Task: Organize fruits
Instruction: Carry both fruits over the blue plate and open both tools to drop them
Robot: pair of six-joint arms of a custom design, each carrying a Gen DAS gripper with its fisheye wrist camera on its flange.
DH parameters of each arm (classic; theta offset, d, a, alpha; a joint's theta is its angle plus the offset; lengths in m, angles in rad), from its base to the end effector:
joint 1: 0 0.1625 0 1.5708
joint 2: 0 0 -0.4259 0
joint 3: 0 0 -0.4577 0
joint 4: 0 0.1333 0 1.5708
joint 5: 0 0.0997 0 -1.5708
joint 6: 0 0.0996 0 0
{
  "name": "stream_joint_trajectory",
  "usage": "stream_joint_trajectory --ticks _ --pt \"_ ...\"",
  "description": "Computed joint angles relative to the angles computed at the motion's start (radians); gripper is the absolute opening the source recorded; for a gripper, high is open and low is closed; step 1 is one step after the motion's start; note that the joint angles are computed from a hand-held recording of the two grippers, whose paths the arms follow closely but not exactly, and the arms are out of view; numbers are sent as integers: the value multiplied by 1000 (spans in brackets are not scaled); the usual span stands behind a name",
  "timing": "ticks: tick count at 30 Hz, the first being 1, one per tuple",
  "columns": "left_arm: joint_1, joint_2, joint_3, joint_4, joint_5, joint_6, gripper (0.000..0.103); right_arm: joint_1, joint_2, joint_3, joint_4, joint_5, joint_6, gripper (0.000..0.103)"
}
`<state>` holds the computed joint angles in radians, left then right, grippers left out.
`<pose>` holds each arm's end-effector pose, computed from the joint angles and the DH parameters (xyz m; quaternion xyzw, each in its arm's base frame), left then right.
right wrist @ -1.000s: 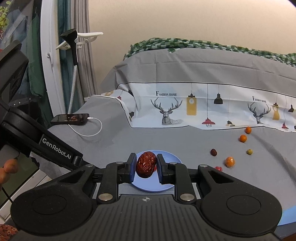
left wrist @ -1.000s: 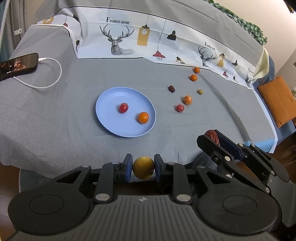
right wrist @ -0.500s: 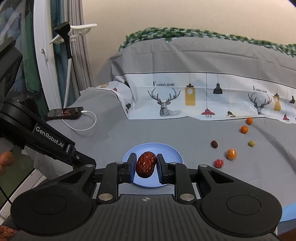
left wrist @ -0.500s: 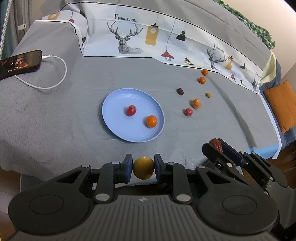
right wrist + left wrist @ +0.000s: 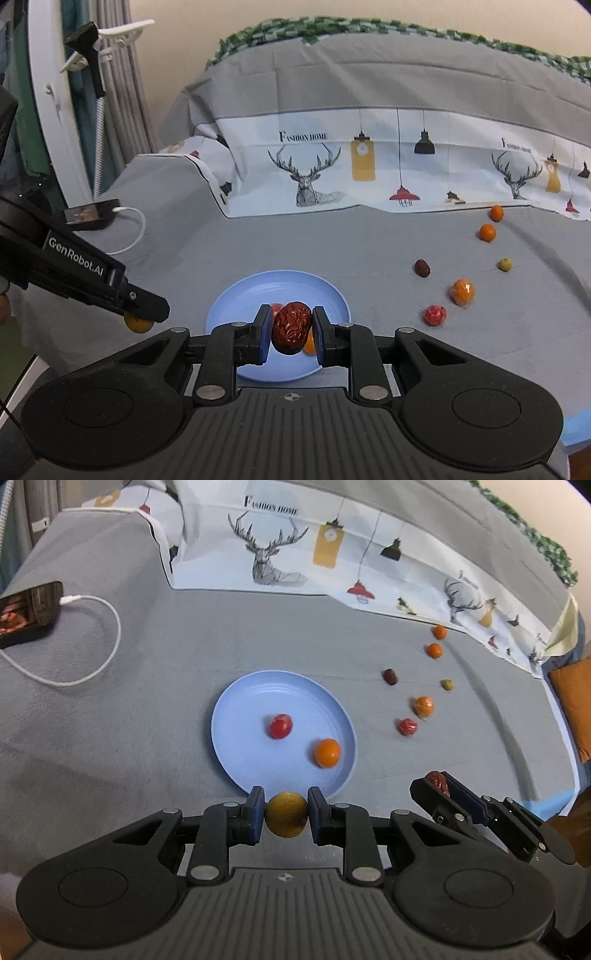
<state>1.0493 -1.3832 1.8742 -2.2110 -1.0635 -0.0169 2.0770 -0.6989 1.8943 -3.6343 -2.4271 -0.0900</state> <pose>-0.1387 -0.6061 0.2938 0.2229 0.9394 -0.1361 0.2220 0.3456 -0.5037 0.0446 0.0755 -0.8403 0.4522 0.2895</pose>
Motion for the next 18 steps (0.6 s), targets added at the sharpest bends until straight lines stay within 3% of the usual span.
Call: stream_joint_trajectory --ticks 13,18 --pt "72 245 -151 -44 65 56 27 -130 88 -146 107 87 -83 24" --pt "88 303 -170 -65 93 98 27 -172 117 -193 155 107 -73 24"
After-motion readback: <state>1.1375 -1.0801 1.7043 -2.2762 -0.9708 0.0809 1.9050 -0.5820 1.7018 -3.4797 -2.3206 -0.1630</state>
